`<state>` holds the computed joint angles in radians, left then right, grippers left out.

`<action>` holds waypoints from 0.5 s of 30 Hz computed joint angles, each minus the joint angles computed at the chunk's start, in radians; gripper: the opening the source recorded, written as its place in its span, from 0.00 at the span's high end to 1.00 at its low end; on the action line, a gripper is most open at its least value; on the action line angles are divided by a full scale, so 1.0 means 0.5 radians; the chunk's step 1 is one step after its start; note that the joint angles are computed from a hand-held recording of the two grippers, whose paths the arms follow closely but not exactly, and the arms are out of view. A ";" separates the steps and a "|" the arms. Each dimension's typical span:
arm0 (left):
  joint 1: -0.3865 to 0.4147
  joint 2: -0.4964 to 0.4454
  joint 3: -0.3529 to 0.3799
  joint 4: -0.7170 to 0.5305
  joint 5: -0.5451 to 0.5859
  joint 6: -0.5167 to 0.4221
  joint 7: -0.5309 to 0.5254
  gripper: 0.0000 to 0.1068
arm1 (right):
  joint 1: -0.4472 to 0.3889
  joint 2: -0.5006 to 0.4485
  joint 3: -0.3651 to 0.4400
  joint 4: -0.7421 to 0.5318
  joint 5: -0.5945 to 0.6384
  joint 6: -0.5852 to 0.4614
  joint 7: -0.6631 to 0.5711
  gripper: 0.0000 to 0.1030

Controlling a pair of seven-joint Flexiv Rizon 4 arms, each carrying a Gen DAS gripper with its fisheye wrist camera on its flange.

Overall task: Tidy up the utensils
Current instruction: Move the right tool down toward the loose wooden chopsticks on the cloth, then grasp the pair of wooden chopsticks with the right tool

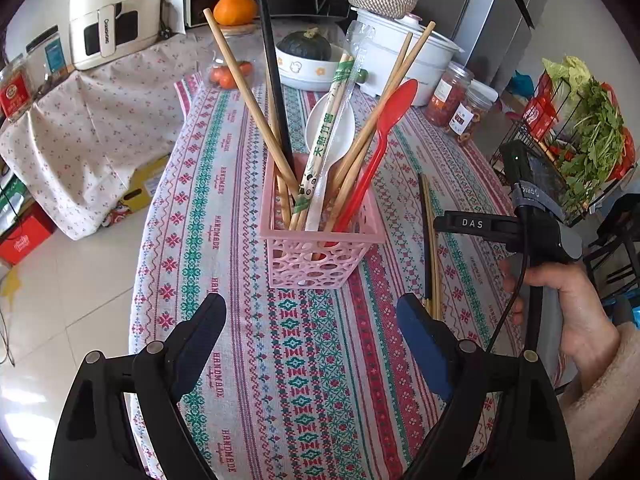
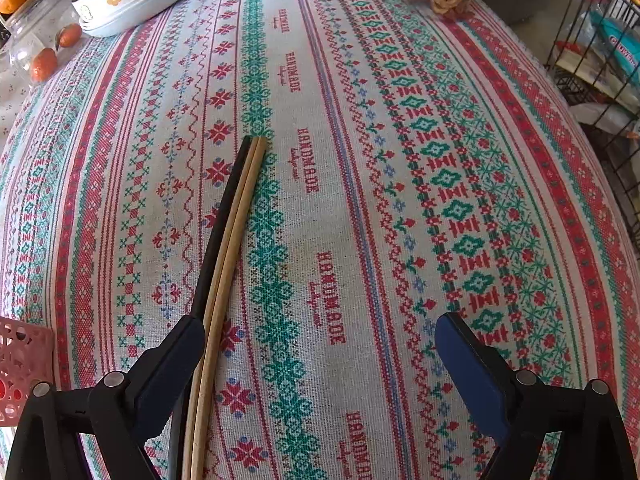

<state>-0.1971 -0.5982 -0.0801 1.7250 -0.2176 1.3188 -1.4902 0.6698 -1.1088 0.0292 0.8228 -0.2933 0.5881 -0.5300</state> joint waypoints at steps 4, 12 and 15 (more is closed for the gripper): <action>-0.006 -0.001 0.007 0.000 0.005 -0.004 -0.011 0.17 | 0.014 -0.023 -0.011 -0.038 -0.022 -0.047 -0.019 0.07; 0.011 0.006 -0.022 0.013 -0.008 0.007 0.002 0.17 | 0.062 -0.149 -0.032 -0.282 -0.072 -0.257 -0.153 0.09; 0.045 0.016 -0.080 0.032 -0.042 0.011 0.059 0.17 | 0.057 -0.139 -0.026 -0.284 -0.039 -0.272 -0.163 0.13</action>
